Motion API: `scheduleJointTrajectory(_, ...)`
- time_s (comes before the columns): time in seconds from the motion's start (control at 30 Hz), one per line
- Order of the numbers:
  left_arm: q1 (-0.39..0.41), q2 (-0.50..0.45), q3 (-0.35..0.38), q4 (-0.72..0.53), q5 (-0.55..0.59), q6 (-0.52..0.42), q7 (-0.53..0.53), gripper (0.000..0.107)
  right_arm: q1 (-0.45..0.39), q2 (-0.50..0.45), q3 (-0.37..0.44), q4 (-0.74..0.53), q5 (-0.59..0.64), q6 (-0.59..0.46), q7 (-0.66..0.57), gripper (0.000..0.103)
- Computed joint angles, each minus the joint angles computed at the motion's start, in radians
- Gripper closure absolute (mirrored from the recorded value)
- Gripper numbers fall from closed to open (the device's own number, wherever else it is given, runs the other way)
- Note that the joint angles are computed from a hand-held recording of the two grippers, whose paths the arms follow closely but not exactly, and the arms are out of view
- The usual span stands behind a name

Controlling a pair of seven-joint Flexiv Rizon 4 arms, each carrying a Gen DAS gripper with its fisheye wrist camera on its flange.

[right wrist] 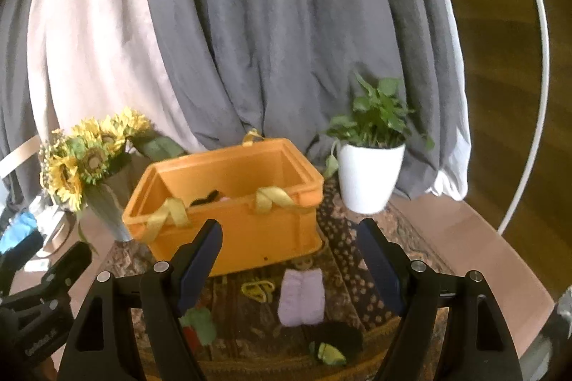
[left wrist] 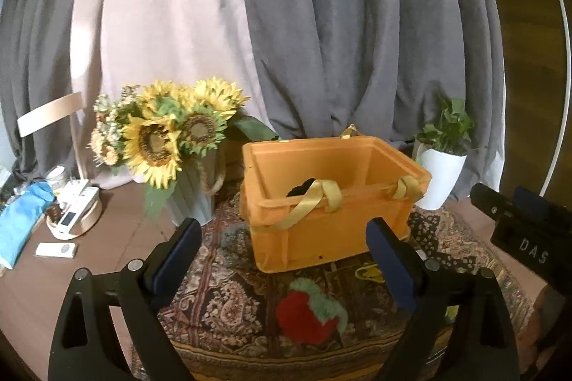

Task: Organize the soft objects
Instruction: 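Move both tools back from the crate toward the remaining toys, then grasp the red-green strawberry plush with the left tool while the right tool grasps the green mesh ball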

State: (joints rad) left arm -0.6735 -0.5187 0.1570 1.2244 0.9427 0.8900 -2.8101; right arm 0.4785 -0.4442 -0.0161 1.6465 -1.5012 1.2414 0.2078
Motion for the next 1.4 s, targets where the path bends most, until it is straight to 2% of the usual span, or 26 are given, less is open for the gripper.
scheduleJointTrajectory(0.2,-0.016,0.014,-0.002,0.035,0.03,-0.017,-0.033,0.011,0.002,0.017,0.01,0.042,0.006,-0.037,0.024,0.025)
scheduleJointTrajectory(0.6,-0.017,-0.013,-0.025,0.053,0.007,-0.033,0.0,0.011,-0.008,0.064,0.044,0.148,-0.056,-0.158,0.111,0.025)
scheduleJointTrajectory(0.7,-0.02,-0.023,-0.026,0.054,-0.006,-0.035,0.003,0.011,-0.019,0.064,0.058,0.171,-0.019,-0.168,0.113,0.018)
scheduleJointTrajectory(1.07,-0.004,-0.075,-0.027,0.046,-0.097,-0.018,0.068,0.011,-0.009,0.018,0.055,0.201,0.092,-0.152,0.054,0.018)
scheduleJointTrajectory(1.4,-0.005,-0.137,0.003,0.023,-0.152,-0.009,0.103,0.011,0.022,-0.028,0.029,0.19,0.165,-0.149,0.004,0.018)
